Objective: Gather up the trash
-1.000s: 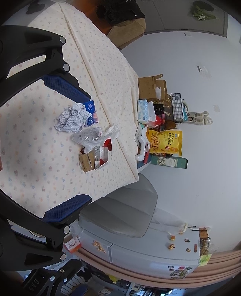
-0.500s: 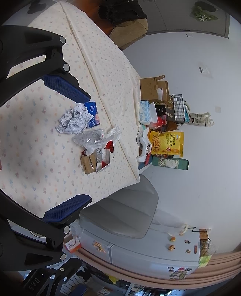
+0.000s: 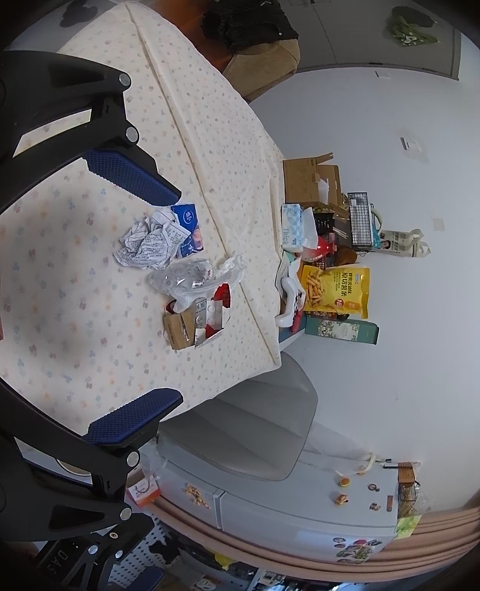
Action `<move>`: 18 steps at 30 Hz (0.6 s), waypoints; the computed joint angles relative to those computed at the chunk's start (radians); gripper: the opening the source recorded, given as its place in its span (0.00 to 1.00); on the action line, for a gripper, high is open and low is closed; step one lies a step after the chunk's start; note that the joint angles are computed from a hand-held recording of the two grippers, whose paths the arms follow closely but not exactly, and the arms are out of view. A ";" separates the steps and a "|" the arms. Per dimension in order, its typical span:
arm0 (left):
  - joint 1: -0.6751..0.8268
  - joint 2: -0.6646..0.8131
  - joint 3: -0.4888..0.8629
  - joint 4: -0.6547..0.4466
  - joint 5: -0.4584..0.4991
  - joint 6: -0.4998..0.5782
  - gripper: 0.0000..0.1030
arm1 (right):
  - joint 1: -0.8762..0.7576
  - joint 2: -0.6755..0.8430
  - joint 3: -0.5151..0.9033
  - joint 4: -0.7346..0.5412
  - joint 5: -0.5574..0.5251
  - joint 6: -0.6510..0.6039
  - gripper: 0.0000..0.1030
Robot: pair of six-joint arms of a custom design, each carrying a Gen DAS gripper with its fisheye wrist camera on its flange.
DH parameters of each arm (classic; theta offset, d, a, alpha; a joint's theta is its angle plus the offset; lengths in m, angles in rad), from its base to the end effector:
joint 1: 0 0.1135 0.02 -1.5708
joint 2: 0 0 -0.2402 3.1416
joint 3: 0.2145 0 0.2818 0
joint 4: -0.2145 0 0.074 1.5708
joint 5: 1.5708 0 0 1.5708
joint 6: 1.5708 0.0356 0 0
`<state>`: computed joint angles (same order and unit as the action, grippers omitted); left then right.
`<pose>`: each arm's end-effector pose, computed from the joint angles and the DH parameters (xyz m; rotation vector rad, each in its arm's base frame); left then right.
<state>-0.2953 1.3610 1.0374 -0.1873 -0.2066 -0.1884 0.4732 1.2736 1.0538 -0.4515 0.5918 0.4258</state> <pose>0.3322 -0.0934 0.2645 -0.0149 2.0708 -0.0820 0.2872 0.1248 0.2773 0.2584 2.1003 -0.1357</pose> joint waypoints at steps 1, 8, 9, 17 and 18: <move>0.001 -0.003 -0.002 0.000 0.000 -0.001 0.96 | -0.001 0.000 0.000 -0.001 -0.003 0.000 0.93; 0.020 -0.007 -0.004 -0.002 -0.002 -0.007 0.96 | 0.000 0.005 0.003 0.009 -0.019 -0.008 0.93; 0.026 -0.008 -0.005 -0.001 -0.001 -0.007 0.96 | -0.002 0.009 0.006 0.012 -0.029 -0.011 0.93; 0.100 -0.014 -0.015 -0.003 -0.006 -0.005 0.96 | 0.019 0.107 0.068 0.062 -0.076 -0.053 0.93; 0.112 -0.013 -0.016 -0.003 -0.005 -0.003 0.96 | 0.022 0.125 0.081 0.070 -0.086 -0.057 0.93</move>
<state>-0.1834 1.3481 1.0215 -0.1898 -0.2112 -0.1915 0.4956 1.3991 1.1349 -0.3815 0.5057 0.3693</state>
